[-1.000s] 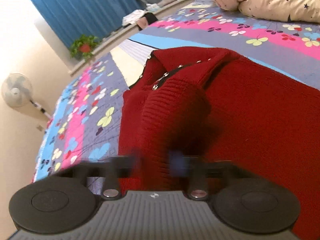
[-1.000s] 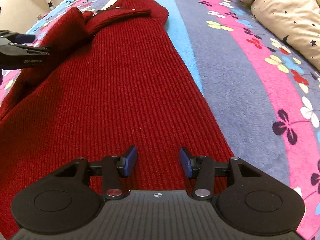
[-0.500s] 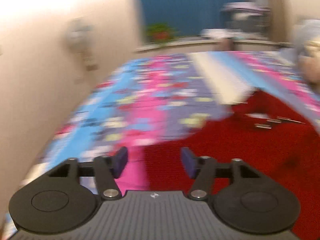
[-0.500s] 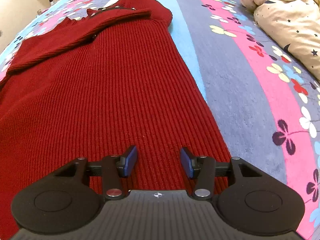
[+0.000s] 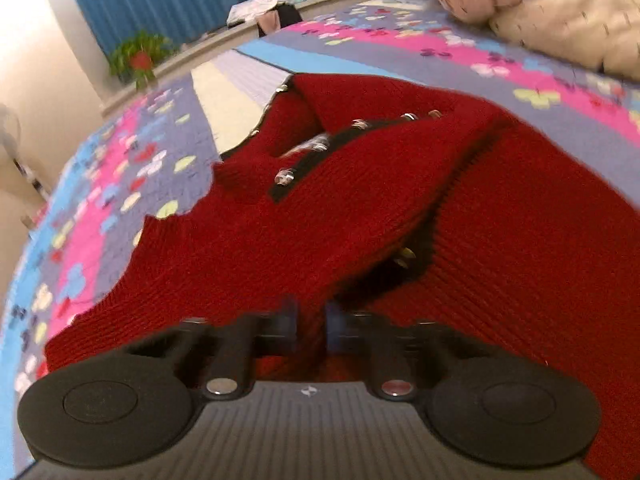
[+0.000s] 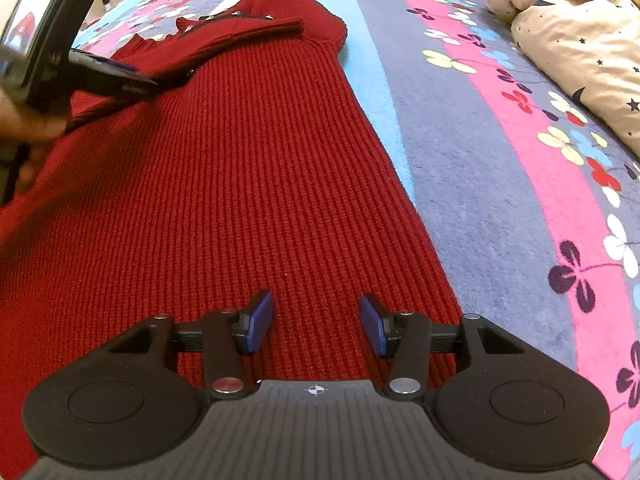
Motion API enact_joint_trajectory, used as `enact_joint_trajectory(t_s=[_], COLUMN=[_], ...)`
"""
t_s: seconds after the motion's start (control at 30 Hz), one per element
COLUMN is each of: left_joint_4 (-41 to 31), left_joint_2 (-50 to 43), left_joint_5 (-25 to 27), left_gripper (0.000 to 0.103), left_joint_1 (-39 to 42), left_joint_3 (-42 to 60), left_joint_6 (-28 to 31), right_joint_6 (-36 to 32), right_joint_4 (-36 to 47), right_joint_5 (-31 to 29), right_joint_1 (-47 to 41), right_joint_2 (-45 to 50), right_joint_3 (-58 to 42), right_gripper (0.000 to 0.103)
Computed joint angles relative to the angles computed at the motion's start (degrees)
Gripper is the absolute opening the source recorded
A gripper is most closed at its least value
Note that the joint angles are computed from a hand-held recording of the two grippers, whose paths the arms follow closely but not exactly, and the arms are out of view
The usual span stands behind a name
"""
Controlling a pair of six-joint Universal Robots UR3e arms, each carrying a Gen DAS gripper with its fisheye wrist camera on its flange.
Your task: Fold small clothes
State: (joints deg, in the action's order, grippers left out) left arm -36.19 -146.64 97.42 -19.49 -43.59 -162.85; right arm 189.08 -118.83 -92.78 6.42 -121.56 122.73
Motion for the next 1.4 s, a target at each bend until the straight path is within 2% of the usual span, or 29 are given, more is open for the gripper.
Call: enact_joint_trajectory(t_s=[0.07, 0.13, 0.27, 0.37, 0.43, 0.47, 0.5, 0.53, 0.57, 0.63, 0.7, 0.73, 0.8, 0.83, 0.9, 0.97, 1.03, 1.07, 1.1, 1.2, 1.3, 1.4], left_joint_4=[5.3, 7.9, 9.7, 12.0, 8.1, 3.8, -1.7, -3.4, -2.5, 5.1, 11.5, 12.3, 9.3, 10.4, 15.0, 14.1, 12.2, 10.9, 7.4, 7.3, 12.4, 9.1], left_joint_2=[5.0, 10.3, 20.7, 27.9, 31.3, 33.0, 35.2, 38.0, 40.1, 45.4, 51.5, 53.2, 54.5, 53.0, 51.4, 49.6, 47.1, 45.2, 43.1, 45.4, 54.3, 59.5], left_joint_5=[-1.0, -1.9, -5.3, -4.7, -3.7, -4.2, -6.6, -11.1, -12.9, -13.1, -20.8, -24.5, -30.3, -31.9, -32.7, -33.6, -33.7, -31.1, -24.2, -11.8, -16.3, -21.5], left_gripper=[0.012, 0.011, 0.011, 0.011, 0.016, 0.028, 0.038, 0.038, 0.036, 0.039, 0.047, 0.047, 0.047, 0.048, 0.057, 0.057, 0.057, 0.057, 0.053, 0.052, 0.057, 0.064], left_joint_1=[2.3, 6.2, 19.5, 33.2, 42.4, 47.6, 53.1, 58.0, 60.5, 62.8, 67.5, 69.6, 72.5, 73.0, 72.9, 71.8, 70.1, 68.1, 64.5, 55.3, 49.2, 42.1], left_joint_3=[-6.7, -11.7, -20.4, -29.3, -32.5, -34.0, -36.3, -40.9, -44.5, -54.9, -65.8, -68.5, -69.7, -68.7, -69.2, -67.8, -66.2, -64.5, -61.4, -60.3, -67.5, -70.6], left_joint_6=[1.6, 0.5, -6.0, -12.9, -22.0, -27.7, -32.5, -33.8, -32.9, -28.3, -26.3, -26.1, -27.6, -28.1, -27.7, -25.7, -21.2, -19.0, -18.0, -17.5, -15.4, -15.9], right_joint_6=[-0.5, -0.2, 0.6, 0.7, 1.0, 1.3, 1.5, 1.5, 1.8, 2.4, 3.0, 3.5, 4.3, 4.5, 4.4, 4.4, 4.8, 5.2, 5.6, 7.4, 7.8, 7.4], right_joint_4=[-0.3, -1.0, -2.3, -2.2, -2.2, -2.2, -2.3, -2.4, -2.5, -2.7, -3.1, -3.3, -3.8, -4.0, -4.1, -3.8, -3.6, -3.7, -3.9, -6.6, -13.2, -18.3], right_joint_5=[0.4, 0.0, -2.1, -1.8, -2.0, -2.4, -2.7, -2.9, -3.2, -4.0, -4.9, -5.6, -7.1, -7.8, -8.9, -9.1, -8.8, -8.7, -8.8, -9.4, -7.0, 0.2], right_joint_1=[-0.4, 0.0, 2.0, 1.7, 2.0, 2.4, 2.8, 2.8, 3.2, 4.1, 5.0, 5.8, 7.2, 8.0, 9.1, 9.4, 8.9, 8.7, 8.7, 8.3, 4.7, -3.7], right_joint_2=[0.1, 0.8, 2.3, 1.6, 1.6, 1.8, 2.0, 2.1, 2.3, 2.8, 3.4, 3.7, 4.1, 4.2, 4.0, 3.4, 2.8, 2.6, 2.8, 2.3, -1.4, -6.0], right_joint_3=[0.2, 0.2, -0.1, 0.3, 0.2, 0.1, 0.0, 0.0, 0.0, -0.2, -0.4, -0.5, -0.4, -0.4, -0.1, 0.1, 0.3, 0.4, 0.3, 0.6, 2.8, 5.4], right_gripper=[0.052, 0.052, 0.053, 0.053, 0.053, 0.053, 0.053, 0.053, 0.053, 0.053, 0.053, 0.053, 0.053, 0.053, 0.053, 0.053, 0.053, 0.052, 0.052, 0.049, 0.045, 0.042])
